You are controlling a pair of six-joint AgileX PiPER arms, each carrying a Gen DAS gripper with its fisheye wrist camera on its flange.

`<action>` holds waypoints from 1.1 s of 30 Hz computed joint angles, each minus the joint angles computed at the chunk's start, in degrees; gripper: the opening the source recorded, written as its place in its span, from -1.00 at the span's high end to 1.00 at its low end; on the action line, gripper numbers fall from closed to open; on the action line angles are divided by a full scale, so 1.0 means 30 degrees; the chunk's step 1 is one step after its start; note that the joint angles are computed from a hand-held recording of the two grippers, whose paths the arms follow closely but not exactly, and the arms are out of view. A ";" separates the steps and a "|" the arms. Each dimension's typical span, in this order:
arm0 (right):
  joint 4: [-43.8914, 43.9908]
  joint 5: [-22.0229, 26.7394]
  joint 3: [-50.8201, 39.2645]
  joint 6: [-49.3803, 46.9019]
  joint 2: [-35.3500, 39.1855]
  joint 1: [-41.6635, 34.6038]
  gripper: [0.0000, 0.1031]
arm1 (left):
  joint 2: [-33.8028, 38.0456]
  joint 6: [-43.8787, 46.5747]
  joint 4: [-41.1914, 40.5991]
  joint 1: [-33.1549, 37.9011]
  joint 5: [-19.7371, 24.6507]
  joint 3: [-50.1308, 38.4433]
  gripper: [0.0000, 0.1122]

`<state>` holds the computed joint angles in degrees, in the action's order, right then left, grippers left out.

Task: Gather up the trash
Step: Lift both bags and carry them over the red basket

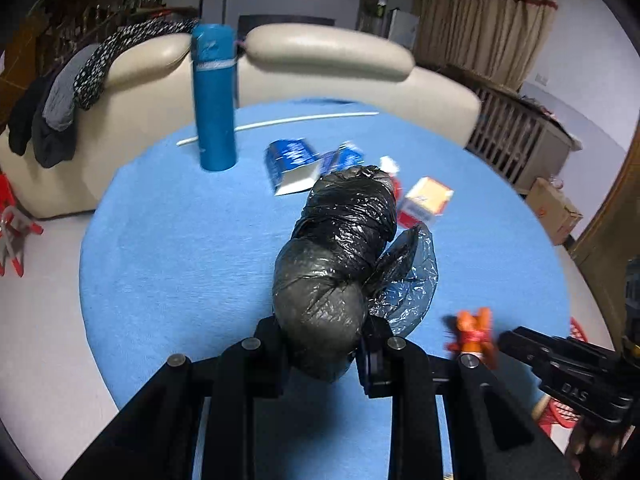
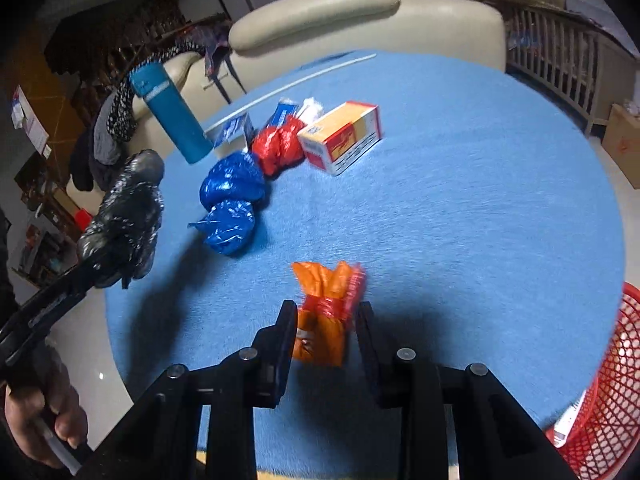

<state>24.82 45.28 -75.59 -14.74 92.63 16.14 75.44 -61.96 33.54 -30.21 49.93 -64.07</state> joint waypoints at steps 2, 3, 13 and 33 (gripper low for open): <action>0.0397 -0.0160 0.0626 -0.0296 -0.0727 -0.0555 0.39 | -0.0107 -0.0671 0.0677 -0.1029 0.0536 -0.0276 0.51; 0.0596 -0.0157 0.0833 -0.0469 -0.1014 -0.0849 0.39 | -0.0144 -0.0990 0.1024 -0.1669 0.0878 -0.0513 0.51; 0.3732 0.0853 0.1824 -0.2990 -0.3887 -0.5155 0.39 | 0.0473 -0.2262 0.3189 -0.5233 0.2714 -0.2596 0.51; -0.0379 -0.0007 -0.0702 0.0954 0.0076 -0.0091 -0.35 | -0.0437 -0.4292 0.3607 -0.4892 0.2733 -0.0239 0.51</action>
<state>23.68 45.25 -77.70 -11.88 92.85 15.87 74.13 -74.83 44.36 -44.89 58.13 -64.79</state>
